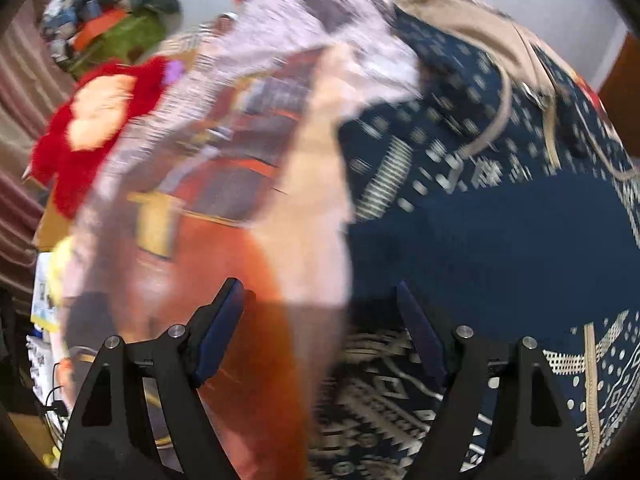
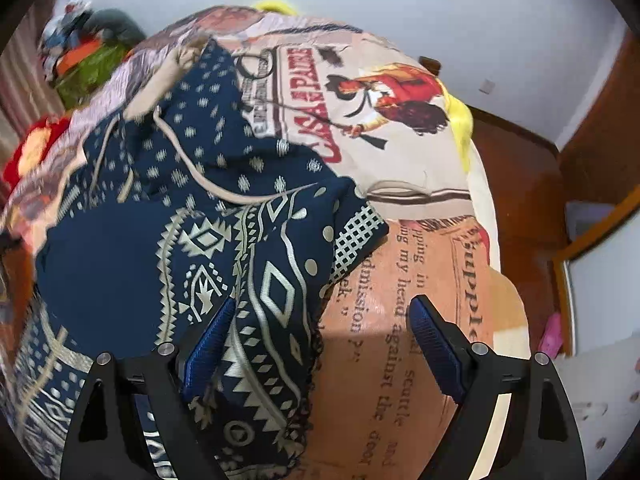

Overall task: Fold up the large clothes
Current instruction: 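Grasp the hoodie near the hood with the left gripper and lift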

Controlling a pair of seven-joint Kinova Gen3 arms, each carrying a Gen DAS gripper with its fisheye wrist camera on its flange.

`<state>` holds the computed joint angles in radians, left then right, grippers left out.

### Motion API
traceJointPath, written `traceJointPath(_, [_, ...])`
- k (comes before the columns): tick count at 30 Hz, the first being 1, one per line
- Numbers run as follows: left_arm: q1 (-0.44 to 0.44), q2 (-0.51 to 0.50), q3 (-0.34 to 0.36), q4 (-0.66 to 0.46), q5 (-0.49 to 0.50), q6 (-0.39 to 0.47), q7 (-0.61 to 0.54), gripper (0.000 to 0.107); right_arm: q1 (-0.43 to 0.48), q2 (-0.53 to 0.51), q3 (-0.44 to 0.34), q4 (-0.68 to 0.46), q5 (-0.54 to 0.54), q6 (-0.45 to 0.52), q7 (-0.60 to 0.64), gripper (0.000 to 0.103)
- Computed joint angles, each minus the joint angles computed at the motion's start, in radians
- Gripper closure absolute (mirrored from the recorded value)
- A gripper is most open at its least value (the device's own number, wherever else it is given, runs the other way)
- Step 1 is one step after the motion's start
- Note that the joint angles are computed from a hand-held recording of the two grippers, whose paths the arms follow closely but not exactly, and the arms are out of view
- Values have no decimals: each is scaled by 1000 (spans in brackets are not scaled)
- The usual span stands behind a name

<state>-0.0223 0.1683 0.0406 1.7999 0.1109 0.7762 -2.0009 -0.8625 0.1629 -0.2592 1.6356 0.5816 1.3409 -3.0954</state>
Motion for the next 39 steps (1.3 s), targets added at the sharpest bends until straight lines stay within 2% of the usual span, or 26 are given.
traceJointPath(4, [78, 16, 0, 41, -118, -59, 117, 29, -18, 17, -5, -20, 13, 61, 34, 16])
traceJointPath(6, [83, 18, 2, 50, -130, -70, 134, 29, -13, 12, -2, -6, -5, 46, 37, 16])
traceJointPath(11, [69, 11, 6, 13, -131, -22, 110, 29, -7, -11, -6, -12, -15, 36, 21, 16])
traceJointPath(17, [23, -30, 20, -91, -8, 34, 5, 29, -14, -19, -9, -99, 58, 57, 78, 16])
traceJointPath(24, [31, 1, 36, -270, 91, 82, 6, 29, 14, 21, 32, -243, 131, 8, 152, 16])
traceJointPath(30, [81, 101, 43, -437, 80, 117, 137, 29, 61, 97, 96, -354, 109, -94, 234, 16])
traceJointPath(36, [71, 276, 71, -619, 145, 227, 233, 29, 137, 209, 165, -447, -23, -196, 322, 16])
traceJointPath(39, [74, 350, 75, -675, 154, 257, 270, 29, 188, 258, 191, -468, -116, -256, 345, 16])
